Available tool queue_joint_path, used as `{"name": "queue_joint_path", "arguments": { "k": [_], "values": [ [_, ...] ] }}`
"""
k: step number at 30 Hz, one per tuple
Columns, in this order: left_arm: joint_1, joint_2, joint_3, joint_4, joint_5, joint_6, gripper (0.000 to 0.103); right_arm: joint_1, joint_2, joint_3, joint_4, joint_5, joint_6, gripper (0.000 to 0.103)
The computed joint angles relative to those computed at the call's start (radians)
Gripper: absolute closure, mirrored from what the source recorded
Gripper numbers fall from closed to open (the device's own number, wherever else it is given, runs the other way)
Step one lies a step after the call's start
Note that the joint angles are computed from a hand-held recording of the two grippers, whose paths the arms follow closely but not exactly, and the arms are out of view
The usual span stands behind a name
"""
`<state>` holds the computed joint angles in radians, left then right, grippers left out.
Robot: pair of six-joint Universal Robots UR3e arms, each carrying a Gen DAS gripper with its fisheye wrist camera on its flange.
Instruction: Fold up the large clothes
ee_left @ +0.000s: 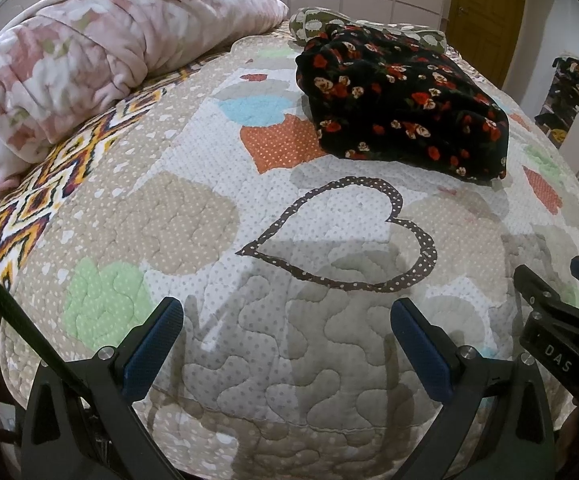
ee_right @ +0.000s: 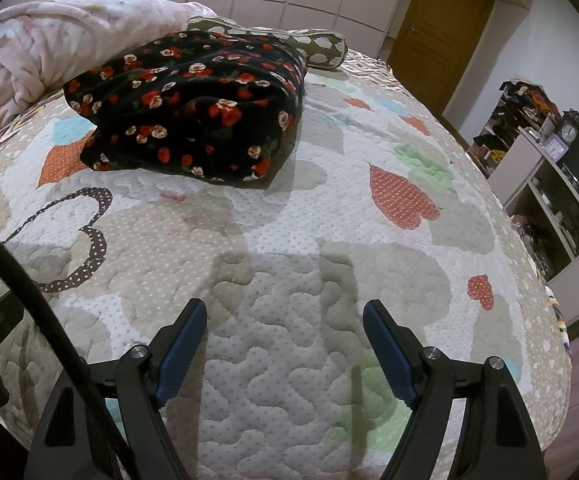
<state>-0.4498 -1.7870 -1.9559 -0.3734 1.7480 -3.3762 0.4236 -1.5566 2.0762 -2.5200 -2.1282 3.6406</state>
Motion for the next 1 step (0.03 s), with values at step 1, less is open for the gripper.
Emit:
{"name": "queue_joint_path", "arguments": {
  "k": [1],
  "values": [
    [0.0, -0.001, 0.001, -0.002, 0.0, -0.001, 0.0, 0.002, 0.002, -0.002, 0.001, 0.0, 0.002, 0.019]
  ]
}}
